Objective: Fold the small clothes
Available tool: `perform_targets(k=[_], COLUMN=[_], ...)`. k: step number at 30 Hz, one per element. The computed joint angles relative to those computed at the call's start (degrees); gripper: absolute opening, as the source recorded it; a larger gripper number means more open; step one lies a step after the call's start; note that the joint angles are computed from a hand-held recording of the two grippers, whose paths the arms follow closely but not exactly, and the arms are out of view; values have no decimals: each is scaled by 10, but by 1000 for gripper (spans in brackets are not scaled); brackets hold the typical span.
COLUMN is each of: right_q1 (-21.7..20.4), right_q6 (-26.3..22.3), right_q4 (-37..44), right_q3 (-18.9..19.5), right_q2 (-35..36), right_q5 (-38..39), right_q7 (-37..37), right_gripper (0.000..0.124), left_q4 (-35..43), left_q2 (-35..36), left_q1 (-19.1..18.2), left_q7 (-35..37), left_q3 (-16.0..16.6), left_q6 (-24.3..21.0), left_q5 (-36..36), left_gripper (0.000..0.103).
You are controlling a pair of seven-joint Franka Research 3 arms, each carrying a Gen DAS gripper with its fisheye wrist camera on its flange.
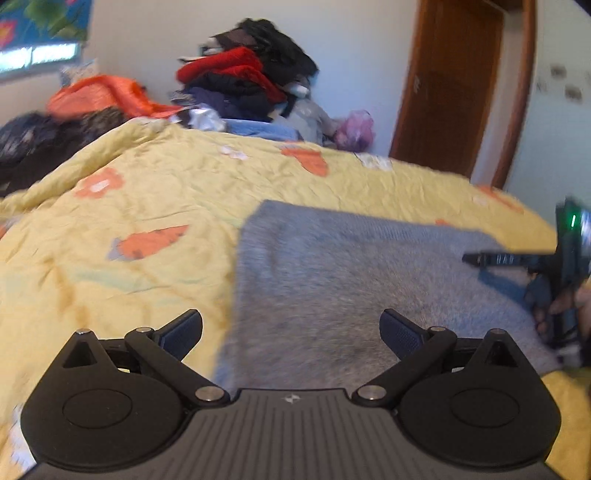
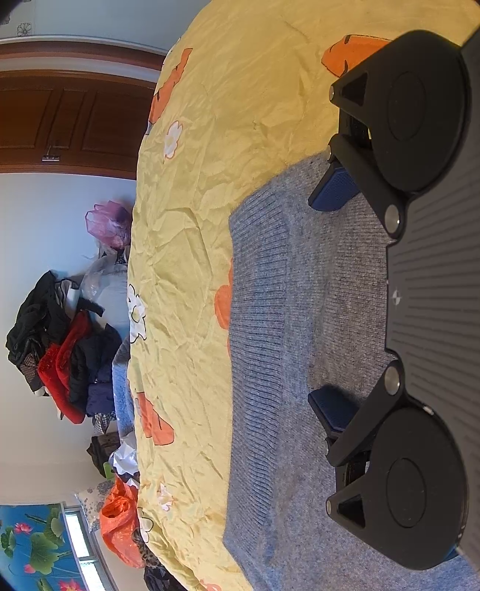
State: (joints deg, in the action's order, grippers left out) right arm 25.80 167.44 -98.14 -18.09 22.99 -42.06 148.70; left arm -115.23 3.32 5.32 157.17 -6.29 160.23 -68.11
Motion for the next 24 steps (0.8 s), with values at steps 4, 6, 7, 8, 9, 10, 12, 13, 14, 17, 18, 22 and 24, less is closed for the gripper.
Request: perform_targets(k=[4, 6, 7, 8, 9, 10, 12, 13, 14, 17, 18, 22, 24], right_q1=[1, 1, 1, 1, 1, 1, 2, 2, 2, 2, 2, 2, 2], right_q6=[1, 1, 1, 1, 1, 1, 1, 1, 1, 1, 1, 1, 2], right_q4=[-1, -1, -1, -1, -1, -1, -1, -1, -1, -1, -1, -2, -2], right_q3=[-1, -1, -2, -2, -2, -2, -2, -2, -2, -2, -2, -3, -3], right_q2=[0, 0, 0, 0, 0, 0, 0, 0, 0, 0, -1, -1, -1], right_q5=[1, 1, 1, 1, 1, 1, 1, 1, 1, 0, 1, 0, 0], right_q7=[0, 0, 0, 0, 0, 0, 0, 0, 0, 0, 0, 0, 1], right_gripper=[100, 100, 100, 100, 100, 100, 100, 100, 100, 100, 100, 100, 100], left_q4=[19, 32, 32, 32, 27, 23, 14, 11, 6, 1, -1, -7, -9], left_q2=[-10, 4, 9, 13, 14, 15, 14, 14, 13, 17, 18, 19, 18], left_q1=[44, 65, 72, 77, 80, 80, 77, 73, 68, 56, 52, 34, 23], left_q7=[-140, -225, -258, -283, -296, -303, -314, -316, -319, -324, -317, -268, -249], left_q3=[42, 53, 54, 53, 50, 47, 40, 36, 33, 25, 22, 9, 3], left_q6=[-152, -234, -254, -272, -284, -291, -287, -275, -257, -212, -196, -124, -91], left_q5=[-28, -48, -56, -60, -65, -69, -70, -69, -66, -62, -67, -118, -131], left_gripper=[103, 103, 103, 103, 103, 103, 103, 103, 103, 103, 103, 103, 103])
